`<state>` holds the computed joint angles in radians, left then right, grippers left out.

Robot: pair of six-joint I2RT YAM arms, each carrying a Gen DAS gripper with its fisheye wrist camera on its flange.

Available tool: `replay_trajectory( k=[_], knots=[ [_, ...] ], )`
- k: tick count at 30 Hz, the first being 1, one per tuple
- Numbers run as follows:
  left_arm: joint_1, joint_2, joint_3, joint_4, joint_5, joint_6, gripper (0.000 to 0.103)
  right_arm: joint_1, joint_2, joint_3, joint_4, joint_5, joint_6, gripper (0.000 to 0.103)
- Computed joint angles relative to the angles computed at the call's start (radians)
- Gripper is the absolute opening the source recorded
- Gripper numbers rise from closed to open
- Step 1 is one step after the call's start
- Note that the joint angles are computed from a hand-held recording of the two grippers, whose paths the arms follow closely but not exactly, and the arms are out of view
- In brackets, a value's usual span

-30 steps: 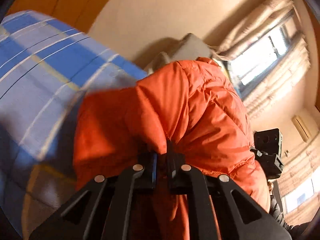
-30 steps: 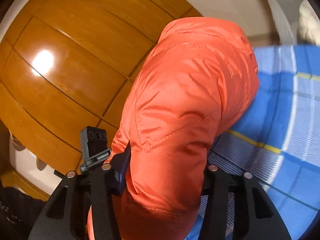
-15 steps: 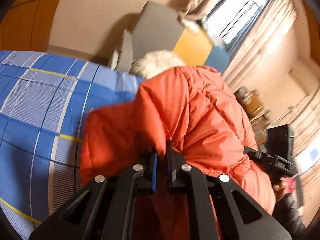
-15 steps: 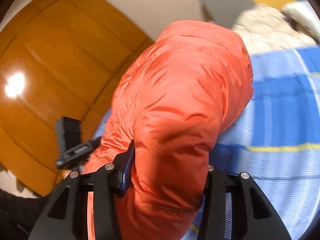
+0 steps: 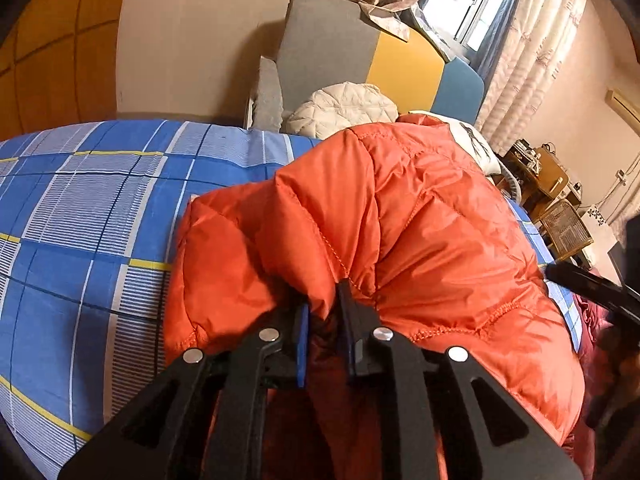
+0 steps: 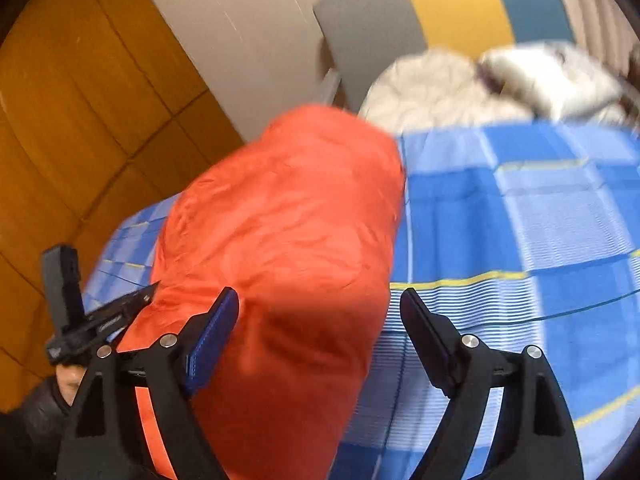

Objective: Fold large clothes

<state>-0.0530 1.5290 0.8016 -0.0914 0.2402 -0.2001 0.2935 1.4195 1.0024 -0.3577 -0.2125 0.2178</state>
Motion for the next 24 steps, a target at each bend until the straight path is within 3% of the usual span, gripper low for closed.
replay_trajectory(
  k=[2, 4, 5, 8, 15, 20, 24],
  knots=[
    [-0.004, 0.007, 0.004, 0.007, -0.010, -0.008, 0.016, 0.131, -0.083, -0.029, -0.026, 0.161, 0.022, 0.080],
    [-0.011, 0.014, 0.004, 0.018, -0.029, -0.012, 0.018, 0.195, -0.125, -0.062, -0.030, 0.239, 0.029, 0.079],
    [-0.013, 0.008, -0.003, 0.019, -0.028, -0.019, 0.018, 0.225, -0.131, -0.078, -0.028, 0.275, 0.035, 0.073],
    [-0.016, 0.016, 0.008, 0.011, -0.039, -0.018, 0.020, 0.351, -0.086, -0.111, -0.012, 0.454, 0.081, 0.072],
    [-0.054, -0.016, -0.017, 0.031, -0.117, 0.001, 0.024, 0.345, -0.044, -0.207, 0.085, 0.507, 0.153, 0.071],
    [-0.074, -0.044, -0.048, 0.057, -0.168, 0.006, 0.027, 0.396, -0.044, -0.205, 0.060, 0.576, 0.194, 0.071],
    [-0.079, -0.049, -0.057, 0.063, -0.194, -0.002, 0.035, 0.415, -0.045, -0.204, 0.055, 0.613, 0.231, 0.071]
  ],
)
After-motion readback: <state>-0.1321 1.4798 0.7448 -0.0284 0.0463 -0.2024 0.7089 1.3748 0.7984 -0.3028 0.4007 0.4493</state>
